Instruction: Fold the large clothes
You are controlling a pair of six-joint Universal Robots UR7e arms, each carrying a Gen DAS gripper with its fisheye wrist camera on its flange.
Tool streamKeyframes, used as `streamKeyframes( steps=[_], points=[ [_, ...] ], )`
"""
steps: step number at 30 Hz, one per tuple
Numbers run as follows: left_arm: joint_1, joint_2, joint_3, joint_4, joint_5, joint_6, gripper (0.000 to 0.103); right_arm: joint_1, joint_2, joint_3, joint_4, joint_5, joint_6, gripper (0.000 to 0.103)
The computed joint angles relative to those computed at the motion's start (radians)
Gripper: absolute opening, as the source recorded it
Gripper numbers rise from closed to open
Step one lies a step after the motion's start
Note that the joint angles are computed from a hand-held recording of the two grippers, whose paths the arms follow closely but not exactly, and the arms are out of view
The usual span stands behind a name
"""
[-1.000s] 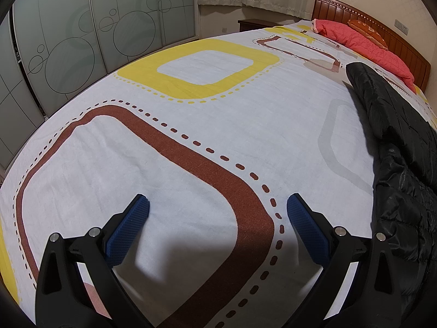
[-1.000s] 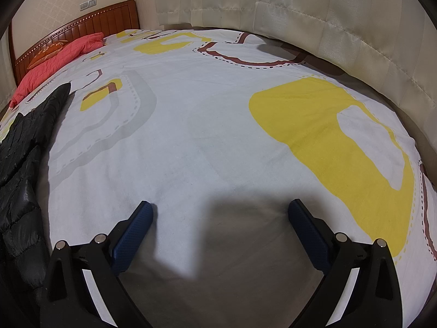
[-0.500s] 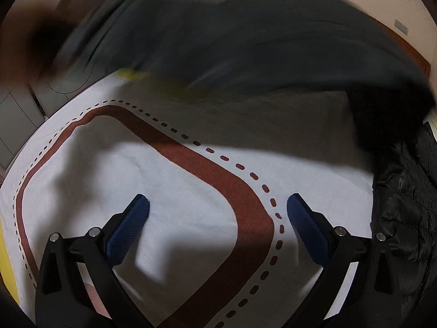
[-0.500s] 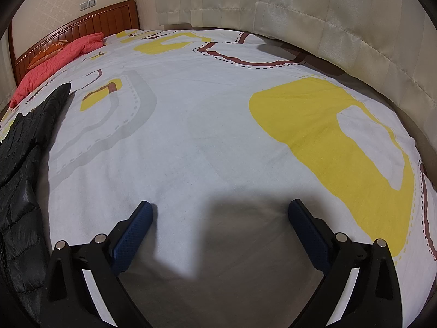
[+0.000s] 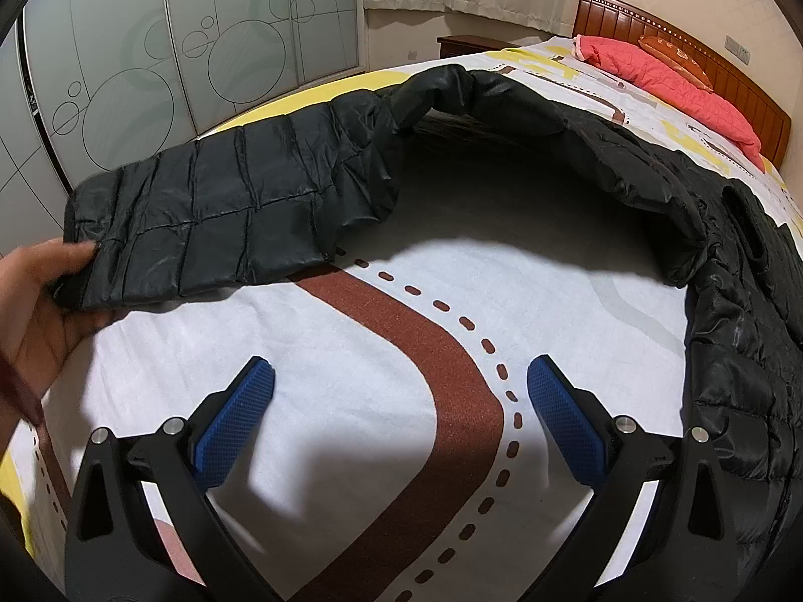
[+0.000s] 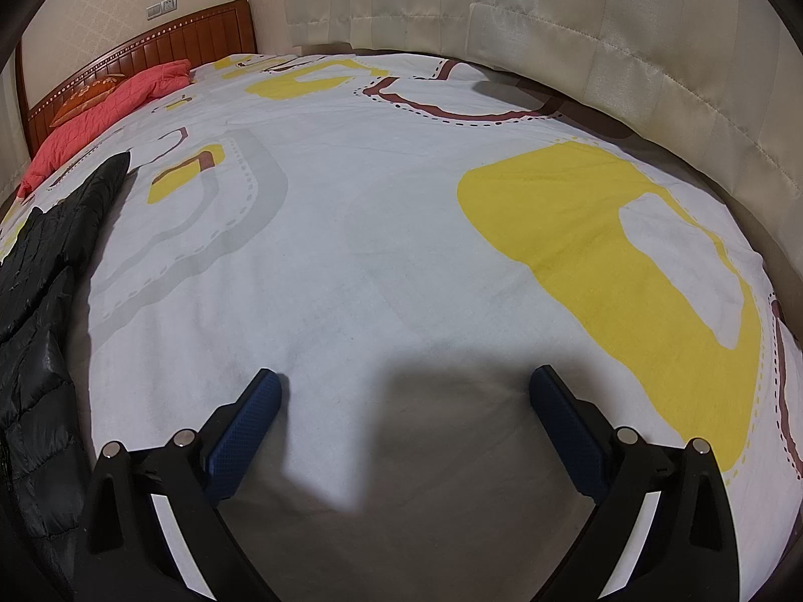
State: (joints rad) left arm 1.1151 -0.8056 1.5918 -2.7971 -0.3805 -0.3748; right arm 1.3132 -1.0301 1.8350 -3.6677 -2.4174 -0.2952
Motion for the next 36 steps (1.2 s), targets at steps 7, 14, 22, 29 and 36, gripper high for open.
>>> streamKeyframes(
  steps=[7, 14, 22, 29, 36],
  points=[
    [0.001, 0.000, 0.000, -0.003, -0.002, 0.002, 0.101, 0.000, 0.000, -0.001, 0.003, -0.001, 0.001, 0.099],
    [0.003, 0.001, -0.001, -0.009, -0.003, 0.008, 0.101, 0.000, -0.001, 0.001, 0.003, -0.001, 0.002, 0.099],
    [0.003, 0.001, 0.000, -0.007, -0.004, 0.006, 0.101, 0.000, -0.001, 0.000, 0.005, -0.001, 0.004, 0.099],
    [0.003, 0.001, 0.000, -0.009, -0.004, 0.006, 0.101, -0.001, -0.002, 0.000, 0.008, 0.000, 0.005, 0.099],
    [0.003, 0.001, 0.001, -0.009, -0.005, 0.006, 0.101, -0.001, -0.003, 0.000, 0.012, 0.001, 0.007, 0.099]
  ],
)
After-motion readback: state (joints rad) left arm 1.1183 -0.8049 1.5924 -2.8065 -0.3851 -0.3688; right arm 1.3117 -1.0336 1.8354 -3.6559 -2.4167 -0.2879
